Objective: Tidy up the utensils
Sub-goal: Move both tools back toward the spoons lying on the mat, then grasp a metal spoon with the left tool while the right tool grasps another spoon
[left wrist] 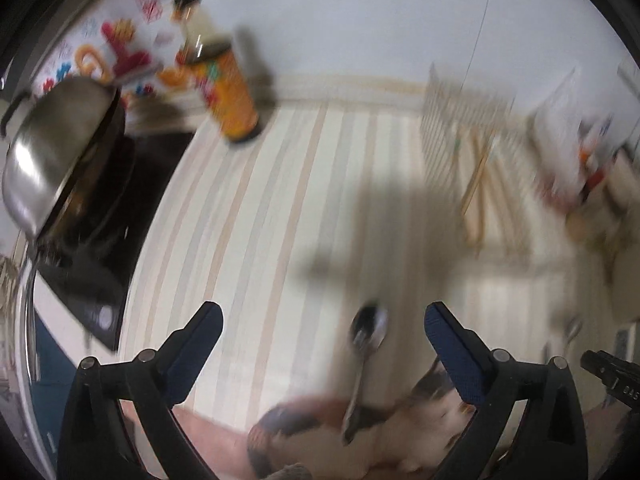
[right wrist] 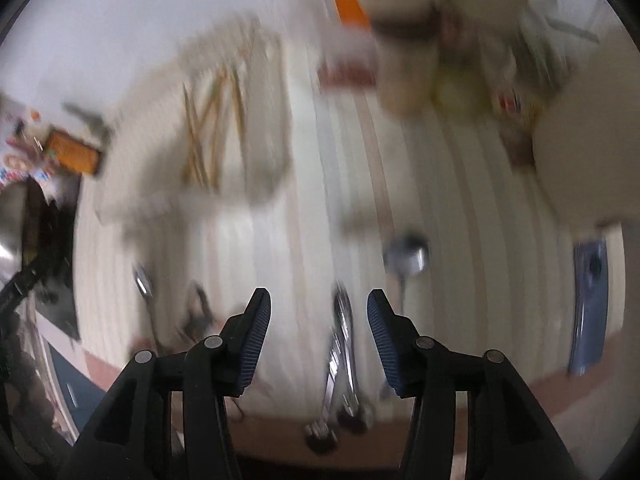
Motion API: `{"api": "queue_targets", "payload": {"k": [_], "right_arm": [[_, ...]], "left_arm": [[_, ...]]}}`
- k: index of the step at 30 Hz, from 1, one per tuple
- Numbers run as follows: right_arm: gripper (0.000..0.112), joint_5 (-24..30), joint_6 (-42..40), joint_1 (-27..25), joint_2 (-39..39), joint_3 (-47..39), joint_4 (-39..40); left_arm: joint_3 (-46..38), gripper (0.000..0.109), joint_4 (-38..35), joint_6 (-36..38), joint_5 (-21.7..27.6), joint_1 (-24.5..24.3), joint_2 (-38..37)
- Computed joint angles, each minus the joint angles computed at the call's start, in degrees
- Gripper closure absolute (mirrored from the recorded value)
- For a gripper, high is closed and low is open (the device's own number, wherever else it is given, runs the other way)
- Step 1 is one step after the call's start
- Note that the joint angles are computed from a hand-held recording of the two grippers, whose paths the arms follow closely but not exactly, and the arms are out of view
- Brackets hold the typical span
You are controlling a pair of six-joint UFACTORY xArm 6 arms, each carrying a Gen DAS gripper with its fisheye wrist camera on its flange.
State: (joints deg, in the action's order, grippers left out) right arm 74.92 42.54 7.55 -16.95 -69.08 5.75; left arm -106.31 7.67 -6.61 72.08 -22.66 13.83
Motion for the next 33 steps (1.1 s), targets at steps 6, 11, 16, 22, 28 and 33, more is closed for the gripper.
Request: {"api": "queue_targets", "payload": {"k": [6,11,16,22,28,33], "right_arm": [[0.070,1.43,1.14,3.04,-2.22,6.95,1.33],[0.083,3.31,0.04,4.64,-0.94,8.37,1.93],[0.106,2.89,2.24,5.45,-2.23,10.34,0.03],[0.106,2.14,4.73,4.19,-4.50,10.35,-1.76],[0.106,0.49,3.62,3.96,-0.48,2.85,-0.70],[0.106,-0.43,1.71,5.21,7.20,-2.04,-0.71]], "left_arm": [[12.71,0.006,-0.36,0.40,0.38,0.63,-5.53],[16.73,0.006,-2.76,1.23,0.98,0.90,-5.94],[17.01,0.007,-4.12,2.44,0.40,0.39,-4.65],[14.17,0.007,-2.97,2.61,-0.21,-1.27,-1.56],[8.71,0.007,-3.55,3.25,0.74,-1.15,2.64],[5.67,0.007,-4.94,3.68,0.50,-0.60,5.87]]}}
